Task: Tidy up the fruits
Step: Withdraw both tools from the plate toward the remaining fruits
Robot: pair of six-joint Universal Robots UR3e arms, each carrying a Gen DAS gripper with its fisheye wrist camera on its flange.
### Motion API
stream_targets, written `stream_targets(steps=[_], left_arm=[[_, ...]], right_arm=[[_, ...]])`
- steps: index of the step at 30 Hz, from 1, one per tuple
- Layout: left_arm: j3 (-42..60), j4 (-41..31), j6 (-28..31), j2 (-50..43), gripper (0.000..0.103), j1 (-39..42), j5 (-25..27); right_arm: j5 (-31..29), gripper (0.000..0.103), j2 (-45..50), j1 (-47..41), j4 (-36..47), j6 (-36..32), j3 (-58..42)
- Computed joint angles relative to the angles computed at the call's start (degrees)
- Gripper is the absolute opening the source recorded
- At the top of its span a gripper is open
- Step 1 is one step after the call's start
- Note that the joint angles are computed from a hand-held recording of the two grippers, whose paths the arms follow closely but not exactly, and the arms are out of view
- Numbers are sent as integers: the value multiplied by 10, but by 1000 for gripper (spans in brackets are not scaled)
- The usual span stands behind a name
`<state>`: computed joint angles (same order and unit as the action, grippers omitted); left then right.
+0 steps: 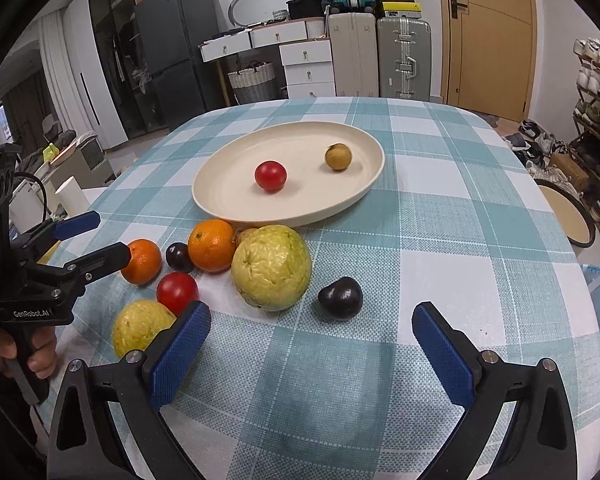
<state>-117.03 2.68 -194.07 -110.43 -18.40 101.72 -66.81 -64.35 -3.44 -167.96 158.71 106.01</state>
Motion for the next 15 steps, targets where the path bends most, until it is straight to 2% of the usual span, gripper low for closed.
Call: stream_targets(steps=[7,15], left_arm=[[9,-35,-3,-3,101,13,-32],[21,-46,7,-11,86,6,-40]], right_arm=[[-14,103,4,-7,20,3,-14],[-23,103,11,-13,31,5,-28]])
